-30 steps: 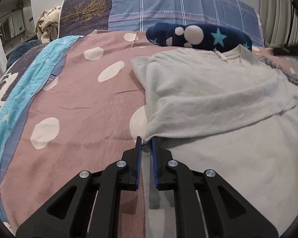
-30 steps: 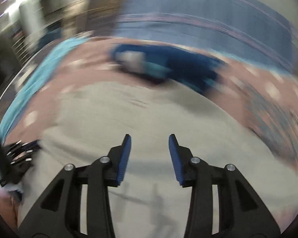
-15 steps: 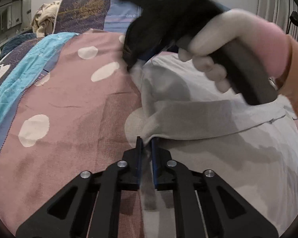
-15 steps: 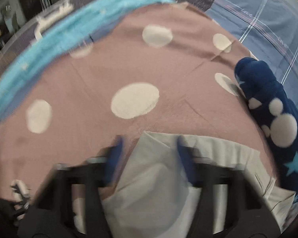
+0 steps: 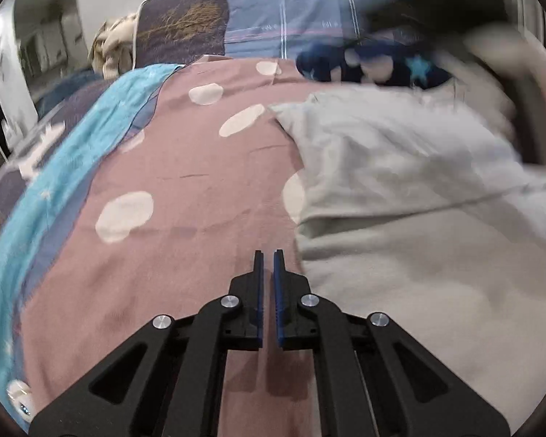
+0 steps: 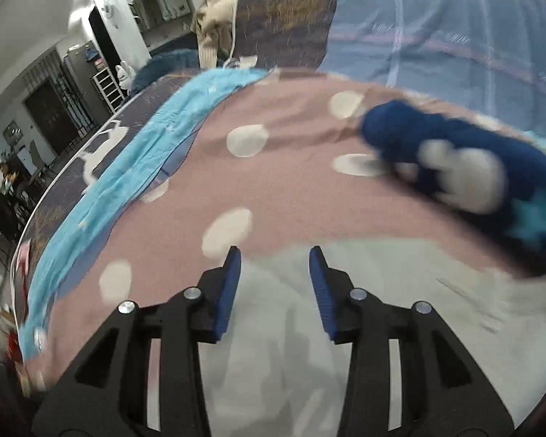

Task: Fold small clothes

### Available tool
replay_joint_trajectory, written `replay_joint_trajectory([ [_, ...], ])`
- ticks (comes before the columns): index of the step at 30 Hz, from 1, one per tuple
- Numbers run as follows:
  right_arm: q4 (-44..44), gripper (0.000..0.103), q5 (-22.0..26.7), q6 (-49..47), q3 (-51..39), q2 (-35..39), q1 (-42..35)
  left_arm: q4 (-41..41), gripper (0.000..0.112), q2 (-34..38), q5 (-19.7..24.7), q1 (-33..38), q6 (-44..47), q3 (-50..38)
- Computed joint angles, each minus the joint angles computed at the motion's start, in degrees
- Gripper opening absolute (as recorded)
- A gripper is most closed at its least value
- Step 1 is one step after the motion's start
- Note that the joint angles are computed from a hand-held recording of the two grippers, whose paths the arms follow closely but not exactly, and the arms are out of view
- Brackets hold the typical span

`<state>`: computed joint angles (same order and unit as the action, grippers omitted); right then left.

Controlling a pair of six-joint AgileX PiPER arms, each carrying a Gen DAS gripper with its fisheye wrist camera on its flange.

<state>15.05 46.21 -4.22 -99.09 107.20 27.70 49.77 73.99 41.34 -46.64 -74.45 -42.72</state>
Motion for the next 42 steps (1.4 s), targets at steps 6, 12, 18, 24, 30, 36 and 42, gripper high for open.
replay_joint_trajectory([
  [6, 8.9, 0.026, 3.6, -11.8, 31.2, -25.4, -14.9, -22.2, 0.031, -0.1, -15.5, 13.6, 24.9, -6.5],
  [12, 11.2, 0.028, 4.2, -20.1, 48.9, -39.4, -30.6, -56.6, 0.046, 25.9, -13.4, 26.2, 57.2, -30.2],
  [18, 24.4, 0.026, 4.7, -38.2, 56.3, -39.5, -46.8, -54.7, 0.004, 27.7, -16.1, 25.2, 55.2, -36.0],
  [24, 27.5, 0.028, 3.4, -42.1, 58.8, -41.0, -47.5, -32.0, 0.013, 32.6, -9.8, 22.8, 42.3, -38.0],
  [30, 29.8, 0.027, 7.9, -44.9, 58.6, -45.6, -55.7, -17.5, 0.021, 22.7, -5.0, 16.5, 30.0, -33.2],
  [36, 28.7, 0.043, 11.2, -41.1, 53.9, -40.0, -62.1, -22.0, 0.047, 22.9, -4.4, 8.2, 34.5, -30.5],
  [42, 28.6, 0.005, 6.7, -39.0, 53.8, -39.2, -57.2, -17.7, 0.054, 24.8, -5.3, 7.2, 27.0, -28.5],
])
